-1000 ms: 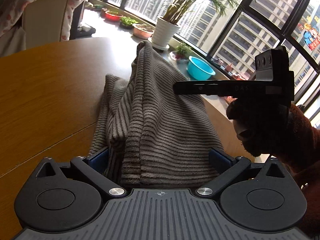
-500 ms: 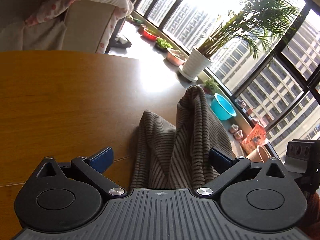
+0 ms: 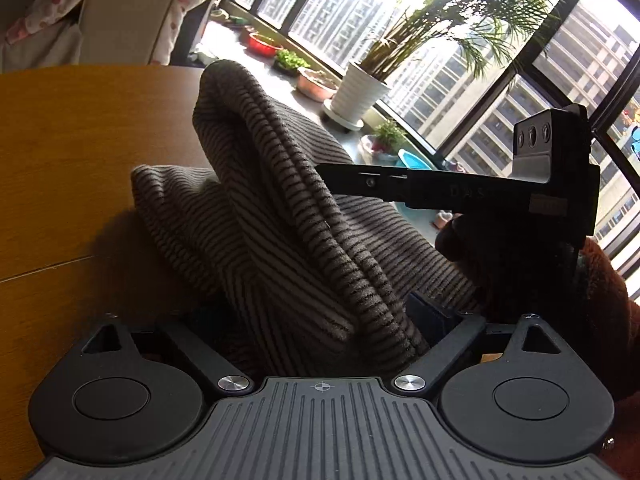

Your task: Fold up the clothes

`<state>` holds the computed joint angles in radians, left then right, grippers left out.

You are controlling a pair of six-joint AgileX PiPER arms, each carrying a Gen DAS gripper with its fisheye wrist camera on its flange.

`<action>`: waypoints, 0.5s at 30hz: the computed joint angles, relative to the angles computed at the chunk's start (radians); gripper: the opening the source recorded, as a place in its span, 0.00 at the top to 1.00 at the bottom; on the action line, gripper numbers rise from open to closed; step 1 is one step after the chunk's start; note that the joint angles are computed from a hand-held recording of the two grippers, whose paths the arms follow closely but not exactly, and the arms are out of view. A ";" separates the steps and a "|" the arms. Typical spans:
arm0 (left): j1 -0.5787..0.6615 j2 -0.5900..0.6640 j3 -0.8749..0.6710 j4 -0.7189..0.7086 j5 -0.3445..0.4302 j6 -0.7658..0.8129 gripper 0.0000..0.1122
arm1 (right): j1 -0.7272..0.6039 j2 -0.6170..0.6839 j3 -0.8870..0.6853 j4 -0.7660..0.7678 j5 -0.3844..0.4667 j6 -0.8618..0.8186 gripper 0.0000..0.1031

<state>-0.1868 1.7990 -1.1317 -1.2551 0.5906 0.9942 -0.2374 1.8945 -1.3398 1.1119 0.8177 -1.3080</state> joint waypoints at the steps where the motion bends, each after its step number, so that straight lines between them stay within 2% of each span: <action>1: -0.007 -0.006 0.010 -0.017 -0.002 0.008 0.16 | 0.009 -0.021 0.011 0.003 -0.035 -0.028 0.16; 3: 0.022 -0.037 0.049 -0.049 0.029 0.051 0.15 | 0.016 -0.076 0.061 0.043 -0.103 -0.138 0.14; 4: 0.037 -0.052 0.067 -0.062 0.045 0.071 0.15 | 0.015 -0.103 0.088 0.074 -0.127 -0.200 0.11; 6: 0.069 -0.082 0.102 -0.085 0.079 0.105 0.12 | -0.012 -0.155 0.154 0.166 -0.126 -0.325 0.06; 8: 0.095 -0.120 0.135 -0.121 0.052 0.111 0.12 | -0.039 -0.207 0.225 0.247 -0.105 -0.428 0.06; 11: 0.098 -0.153 0.139 -0.153 -0.061 0.061 0.12 | -0.057 -0.282 0.338 0.286 -0.046 -0.551 0.07; 13: 0.081 -0.156 0.114 -0.154 -0.154 -0.003 0.12 | -0.055 -0.326 0.415 0.280 -0.005 -0.626 0.13; 14: 0.073 -0.147 0.095 -0.153 -0.171 -0.015 0.12 | -0.047 -0.345 0.451 0.263 0.004 -0.652 0.14; 15: 0.066 -0.138 0.076 -0.150 -0.189 -0.027 0.12 | -0.030 -0.353 0.480 0.232 -0.011 -0.661 0.19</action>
<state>-0.1212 1.6609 -1.0559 -1.4054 0.4013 0.9668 -0.2675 1.5413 -0.8595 1.3436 0.8069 -1.9695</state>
